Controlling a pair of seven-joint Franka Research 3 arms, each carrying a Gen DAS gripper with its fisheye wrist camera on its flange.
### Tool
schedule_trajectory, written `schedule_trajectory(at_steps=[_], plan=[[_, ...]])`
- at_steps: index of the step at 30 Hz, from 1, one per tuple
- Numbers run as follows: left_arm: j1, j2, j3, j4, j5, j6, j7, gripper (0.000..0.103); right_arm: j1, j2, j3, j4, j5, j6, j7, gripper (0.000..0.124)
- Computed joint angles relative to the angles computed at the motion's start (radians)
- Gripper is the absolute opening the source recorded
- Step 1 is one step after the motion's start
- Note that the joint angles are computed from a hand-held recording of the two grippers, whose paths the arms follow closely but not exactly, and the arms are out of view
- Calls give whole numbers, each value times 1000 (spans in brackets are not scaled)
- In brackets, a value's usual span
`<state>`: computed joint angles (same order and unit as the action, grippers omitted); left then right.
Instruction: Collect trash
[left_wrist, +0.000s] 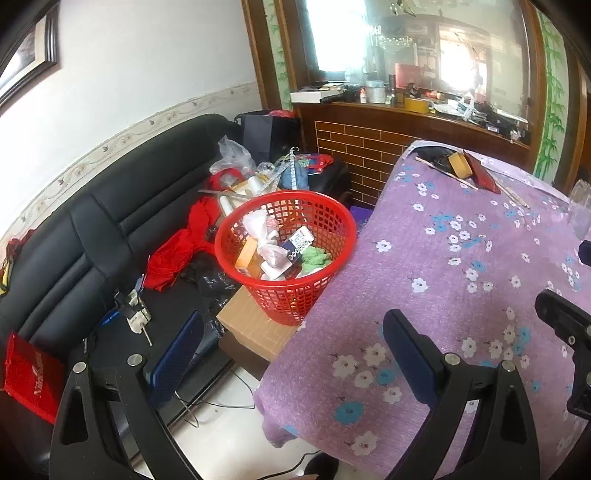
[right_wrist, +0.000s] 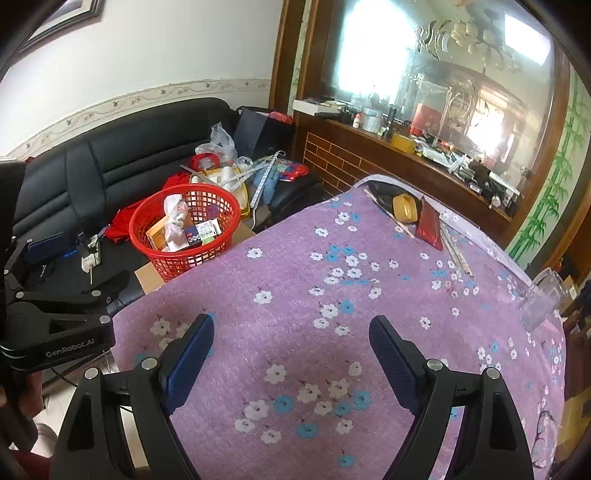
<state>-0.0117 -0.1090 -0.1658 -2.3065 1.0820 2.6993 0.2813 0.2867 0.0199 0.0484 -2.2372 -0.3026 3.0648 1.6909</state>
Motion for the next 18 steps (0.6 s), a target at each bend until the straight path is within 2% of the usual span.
schedule_trajectory(at_steps=[6,18], plan=[[-7,-17,-13,-8,26,-31,-36,97,-3,-14,8,-12,17,2,-28,89],[-3,-45,-13,-29,41,-30,-35,97,-17,-29,24,-24,6,-9,-15,89]])
